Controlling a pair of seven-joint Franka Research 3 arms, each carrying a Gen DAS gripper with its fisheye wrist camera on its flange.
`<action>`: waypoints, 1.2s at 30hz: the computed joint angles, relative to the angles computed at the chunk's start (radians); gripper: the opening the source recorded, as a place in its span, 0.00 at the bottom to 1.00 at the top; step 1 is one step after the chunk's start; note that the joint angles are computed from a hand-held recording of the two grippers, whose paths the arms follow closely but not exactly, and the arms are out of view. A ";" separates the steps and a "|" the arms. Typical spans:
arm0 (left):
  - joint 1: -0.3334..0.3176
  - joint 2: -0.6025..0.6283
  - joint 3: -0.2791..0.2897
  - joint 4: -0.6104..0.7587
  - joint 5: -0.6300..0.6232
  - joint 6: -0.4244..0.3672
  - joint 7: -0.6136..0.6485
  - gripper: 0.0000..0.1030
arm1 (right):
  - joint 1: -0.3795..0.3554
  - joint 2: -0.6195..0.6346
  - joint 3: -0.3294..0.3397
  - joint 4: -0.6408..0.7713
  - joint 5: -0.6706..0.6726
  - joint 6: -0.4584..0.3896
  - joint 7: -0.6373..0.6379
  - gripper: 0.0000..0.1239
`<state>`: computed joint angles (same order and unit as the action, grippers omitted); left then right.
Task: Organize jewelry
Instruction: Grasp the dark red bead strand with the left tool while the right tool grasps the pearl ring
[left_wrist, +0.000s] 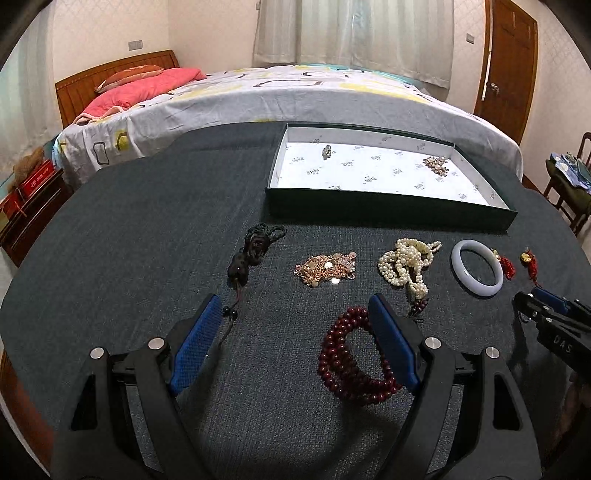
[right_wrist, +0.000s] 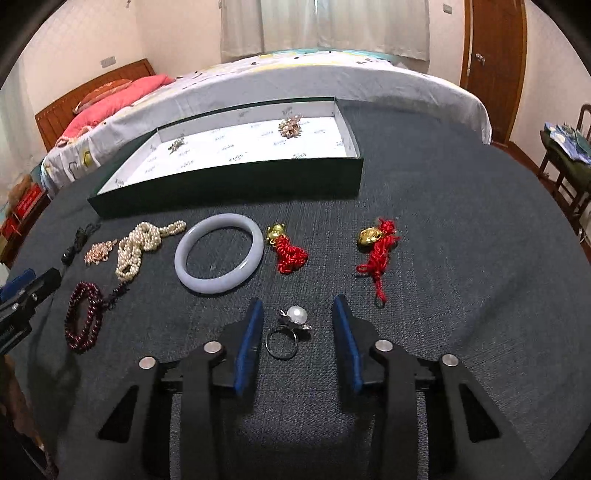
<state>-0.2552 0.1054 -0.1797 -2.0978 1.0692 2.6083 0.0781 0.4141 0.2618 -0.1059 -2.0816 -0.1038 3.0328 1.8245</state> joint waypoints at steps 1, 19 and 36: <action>-0.001 0.002 -0.001 0.001 -0.003 0.000 0.001 0.77 | -0.002 0.000 0.003 -0.001 0.003 0.001 -0.004 0.26; -0.016 0.030 -0.001 0.014 -0.036 0.042 0.058 0.77 | -0.061 -0.081 0.080 -0.103 0.123 0.055 -0.156 0.16; -0.044 0.086 0.020 0.039 -0.170 0.064 0.175 0.69 | -0.128 -0.088 0.173 -0.109 0.339 0.066 -0.347 0.16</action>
